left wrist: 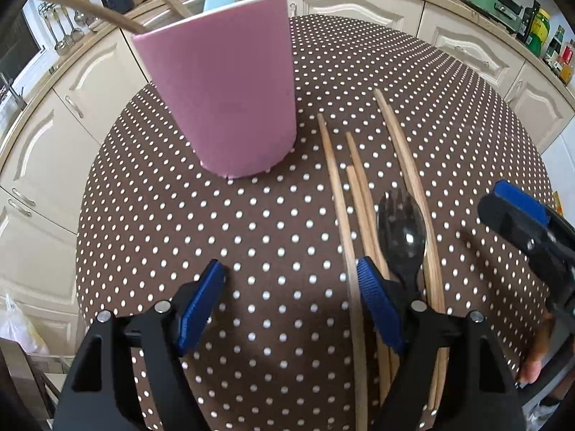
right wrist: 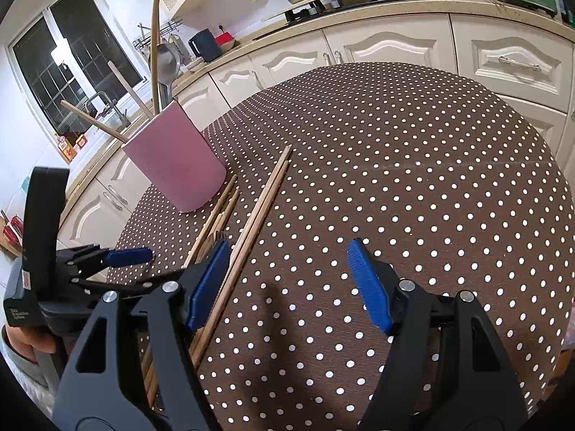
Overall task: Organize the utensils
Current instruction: 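Move both tools back to the pile and grasp a chopstick with the left gripper, then grasp a chopstick with the right gripper while the left gripper lifts its chopstick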
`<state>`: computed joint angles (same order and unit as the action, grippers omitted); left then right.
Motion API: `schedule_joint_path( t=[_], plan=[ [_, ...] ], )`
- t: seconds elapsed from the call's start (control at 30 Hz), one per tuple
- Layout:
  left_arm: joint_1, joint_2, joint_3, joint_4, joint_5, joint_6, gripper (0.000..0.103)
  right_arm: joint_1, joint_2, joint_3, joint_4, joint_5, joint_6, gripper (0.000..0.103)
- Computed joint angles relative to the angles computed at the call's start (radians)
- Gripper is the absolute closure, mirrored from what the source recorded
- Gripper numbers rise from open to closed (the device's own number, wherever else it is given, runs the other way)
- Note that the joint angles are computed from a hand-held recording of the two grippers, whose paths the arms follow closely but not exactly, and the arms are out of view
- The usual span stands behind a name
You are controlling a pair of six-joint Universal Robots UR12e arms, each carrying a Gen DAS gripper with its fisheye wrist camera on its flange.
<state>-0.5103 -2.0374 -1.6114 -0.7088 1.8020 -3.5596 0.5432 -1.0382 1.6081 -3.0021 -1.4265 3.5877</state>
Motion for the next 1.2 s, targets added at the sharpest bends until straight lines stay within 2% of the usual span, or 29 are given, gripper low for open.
schedule_joint_path(
  t=[0.1, 0.2, 0.27, 0.3, 0.37, 0.4, 0.47, 0.63, 0.73, 0.93, 1.07, 1.17, 1.2],
  plan=[
    [0.007, -0.016, 0.018, 0.024, -0.022, -0.007, 0.039, 0.003, 0.002, -0.021, 0.039, -0.01, -0.007, 0.035],
    [0.008, -0.024, 0.019, 0.063, -0.015, -0.009, 0.059, 0.004, 0.006, -0.049, 0.105, -0.017, -0.022, 0.035],
    [0.01, -0.018, 0.006, 0.091, -0.015, -0.021, 0.089, 0.007, 0.011, -0.079, 0.176, -0.026, -0.04, 0.035],
    [0.013, -0.016, -0.001, 0.104, -0.022, -0.027, 0.095, 0.01, 0.014, -0.095, 0.21, -0.033, -0.054, 0.035],
    [0.02, 0.0, -0.035, 0.144, -0.046, -0.04, 0.096, 0.019, 0.023, -0.129, 0.282, -0.065, -0.087, 0.035],
    [0.021, 0.01, -0.053, 0.161, -0.054, -0.047, 0.096, 0.019, 0.023, -0.129, 0.282, -0.065, -0.087, 0.035],
    [0.022, 0.024, -0.081, 0.189, -0.064, -0.066, 0.096, 0.028, 0.037, -0.164, 0.343, -0.089, -0.117, 0.035],
    [0.021, 0.073, -0.166, 0.252, -0.082, -0.109, 0.096, 0.052, 0.065, -0.223, 0.422, -0.175, -0.147, 0.035],
    [0.023, 0.094, -0.198, 0.271, -0.093, -0.151, 0.096, 0.064, 0.082, -0.254, 0.455, -0.227, -0.161, 0.035],
    [0.041, 0.121, -0.237, 0.29, -0.137, -0.197, 0.095, 0.077, 0.12, -0.321, 0.513, -0.265, -0.167, 0.034],
    [0.046, 0.121, -0.23, 0.265, -0.142, -0.194, 0.095, 0.093, 0.157, -0.387, 0.573, -0.305, -0.205, 0.034],
    [0.057, 0.115, -0.208, 0.223, -0.157, -0.181, 0.093, 0.089, 0.165, -0.411, 0.606, -0.274, -0.238, 0.046],
    [0.059, 0.11, -0.198, 0.211, -0.161, -0.174, 0.092, 0.085, 0.169, -0.427, 0.632, -0.257, -0.256, 0.056]
  ],
)
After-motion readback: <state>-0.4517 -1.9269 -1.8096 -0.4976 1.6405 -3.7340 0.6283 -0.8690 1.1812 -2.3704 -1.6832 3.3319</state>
